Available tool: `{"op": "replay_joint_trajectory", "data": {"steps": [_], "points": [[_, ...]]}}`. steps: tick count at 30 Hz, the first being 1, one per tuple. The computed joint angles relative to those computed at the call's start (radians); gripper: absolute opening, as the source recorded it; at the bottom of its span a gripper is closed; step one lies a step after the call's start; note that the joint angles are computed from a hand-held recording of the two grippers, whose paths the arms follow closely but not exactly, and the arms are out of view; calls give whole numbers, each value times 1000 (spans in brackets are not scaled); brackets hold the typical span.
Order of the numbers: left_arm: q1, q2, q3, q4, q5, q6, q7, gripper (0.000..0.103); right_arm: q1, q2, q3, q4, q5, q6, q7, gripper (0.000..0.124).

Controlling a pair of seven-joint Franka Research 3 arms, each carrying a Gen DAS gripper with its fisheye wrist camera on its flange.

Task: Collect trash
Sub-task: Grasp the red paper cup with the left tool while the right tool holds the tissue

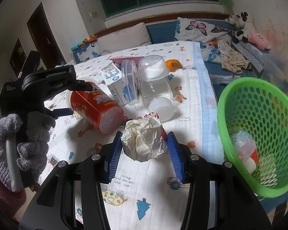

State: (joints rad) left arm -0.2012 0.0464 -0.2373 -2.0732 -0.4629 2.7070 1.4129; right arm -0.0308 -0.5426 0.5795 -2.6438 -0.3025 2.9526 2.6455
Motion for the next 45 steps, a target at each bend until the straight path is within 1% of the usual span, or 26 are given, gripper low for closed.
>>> {"op": "replay_joint_trajectory", "data": {"steps": [3, 9, 13, 14, 15, 16, 18, 21, 27, 33, 38, 42, 45], "points": [[2, 13, -2, 13, -21, -7, -10, 87, 6, -8, -7, -9, 4, -2, -1, 48], [18, 42, -14, 41, -128, -52, 37, 91, 14, -21, -22, -25, 16, -8, -6, 48], [17, 51, -20, 46, -122, -40, 38, 91, 16, -31, -26, -32, 23, -13, -7, 48], [18, 53, -22, 49, -127, -41, 44, 90, 16, -32, -26, -33, 24, -14, -7, 48], [25, 56, -28, 53, -165, -45, 80, 83, 17, -35, -28, -35, 26, -15, -7, 48], [32, 60, -35, 61, -214, -53, 126, 80, 16, -40, -26, -38, 27, -17, -5, 48], [28, 57, -32, 59, -200, -50, 124, 77, 19, -51, -28, -44, 31, -18, -4, 48], [29, 46, -31, 52, -214, -55, 153, 75, 21, -72, -30, -53, 37, -26, -3, 48], [21, -23, -9, -6, -238, -57, 224, 73, 21, -134, -29, -70, 47, -60, 7, 48], [-11, -114, 29, -60, -279, -64, 334, 73, 23, -215, -36, -100, 54, -124, 28, 48], [-54, -162, 57, -66, -314, -81, 415, 72, 27, -293, -57, -135, 55, -192, 47, 48], [-88, -178, 63, -54, -328, -92, 480, 72, 26, -338, -75, -157, 48, -245, 55, 48], [-111, -170, 58, -24, -327, -114, 512, 72, 23, -374, -92, -180, 44, -280, 63, 48]]}}
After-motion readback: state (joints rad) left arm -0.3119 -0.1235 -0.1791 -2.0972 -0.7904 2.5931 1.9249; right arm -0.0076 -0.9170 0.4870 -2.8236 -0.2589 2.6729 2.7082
